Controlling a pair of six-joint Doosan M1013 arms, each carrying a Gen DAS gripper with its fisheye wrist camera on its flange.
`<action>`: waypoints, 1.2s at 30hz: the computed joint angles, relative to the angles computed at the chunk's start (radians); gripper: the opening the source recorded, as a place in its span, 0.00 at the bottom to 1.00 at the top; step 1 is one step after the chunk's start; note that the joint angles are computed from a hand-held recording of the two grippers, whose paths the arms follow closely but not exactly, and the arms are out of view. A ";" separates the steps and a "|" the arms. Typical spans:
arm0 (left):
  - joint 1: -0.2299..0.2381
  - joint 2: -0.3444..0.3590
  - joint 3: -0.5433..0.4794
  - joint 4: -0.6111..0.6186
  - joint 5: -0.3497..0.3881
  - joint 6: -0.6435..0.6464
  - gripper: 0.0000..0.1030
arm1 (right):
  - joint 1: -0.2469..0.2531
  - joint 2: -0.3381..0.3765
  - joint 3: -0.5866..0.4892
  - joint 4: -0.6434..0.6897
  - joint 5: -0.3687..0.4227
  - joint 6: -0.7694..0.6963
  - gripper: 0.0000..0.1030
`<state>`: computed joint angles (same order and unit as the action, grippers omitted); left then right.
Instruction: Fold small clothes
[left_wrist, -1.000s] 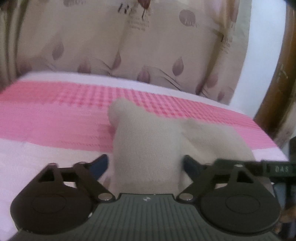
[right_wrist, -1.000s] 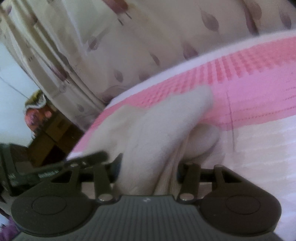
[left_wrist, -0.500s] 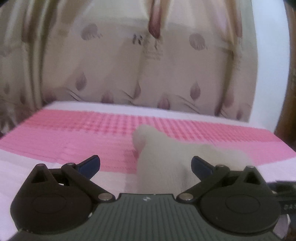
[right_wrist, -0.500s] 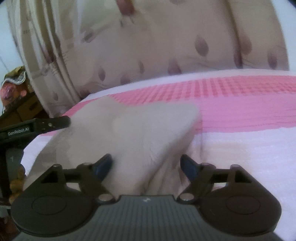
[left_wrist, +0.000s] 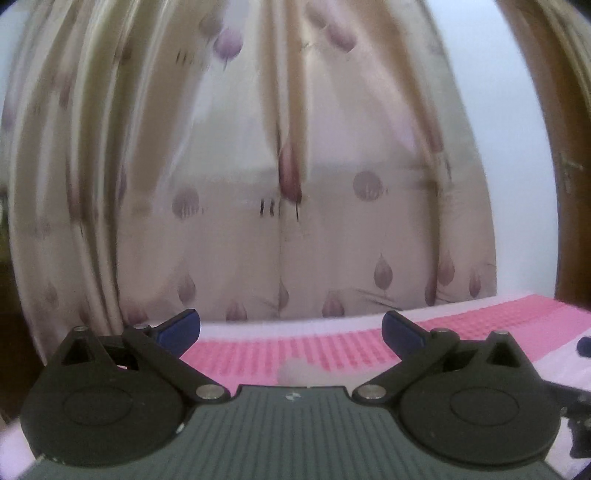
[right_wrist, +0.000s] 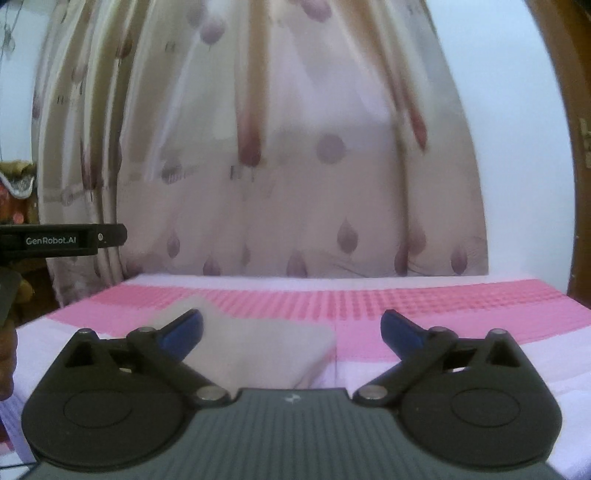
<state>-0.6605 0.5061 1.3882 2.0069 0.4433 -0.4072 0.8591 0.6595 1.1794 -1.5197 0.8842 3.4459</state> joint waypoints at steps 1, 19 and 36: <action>-0.006 -0.009 0.004 0.001 0.004 0.026 1.00 | 0.001 -0.004 0.004 -0.003 -0.003 0.017 1.00; -0.035 -0.100 0.075 0.130 0.011 -0.235 1.00 | 0.042 -0.045 0.032 -0.025 0.062 -0.009 1.00; -0.003 -0.077 0.079 0.092 -0.079 -0.228 1.00 | 0.054 0.001 -0.043 0.074 0.128 -0.150 1.00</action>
<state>-0.6633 0.4287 1.4673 2.0992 0.3639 -0.6356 0.9134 0.6608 1.1359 -1.4454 1.0123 3.2957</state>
